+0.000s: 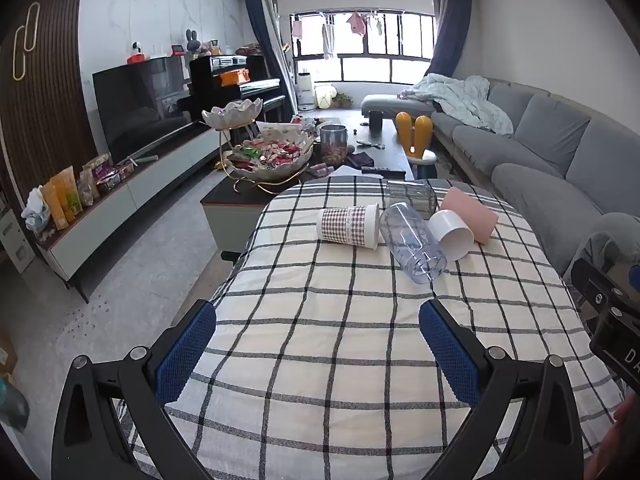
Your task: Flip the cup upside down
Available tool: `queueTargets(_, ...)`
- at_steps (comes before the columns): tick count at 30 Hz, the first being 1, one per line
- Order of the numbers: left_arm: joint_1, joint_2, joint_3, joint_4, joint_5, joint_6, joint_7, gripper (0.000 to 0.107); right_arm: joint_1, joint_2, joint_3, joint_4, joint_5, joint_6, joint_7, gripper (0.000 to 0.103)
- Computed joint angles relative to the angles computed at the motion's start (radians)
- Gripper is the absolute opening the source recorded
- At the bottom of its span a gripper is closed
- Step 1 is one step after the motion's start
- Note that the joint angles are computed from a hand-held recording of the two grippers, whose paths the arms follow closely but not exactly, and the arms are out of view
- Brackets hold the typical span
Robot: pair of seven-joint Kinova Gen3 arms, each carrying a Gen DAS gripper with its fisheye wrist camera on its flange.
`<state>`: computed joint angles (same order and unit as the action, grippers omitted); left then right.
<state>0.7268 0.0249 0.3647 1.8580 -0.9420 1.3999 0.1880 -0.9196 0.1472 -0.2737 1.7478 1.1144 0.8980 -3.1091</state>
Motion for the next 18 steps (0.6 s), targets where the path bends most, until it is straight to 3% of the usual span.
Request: queueTargets(18, 0.007, 0.002, 0.0, 0.003, -0.014, -0.003, 0.009, 0.103, 0.005, -0.002, 0.0, 0.003, -0.002, -0.008, 0.0, 0.103)
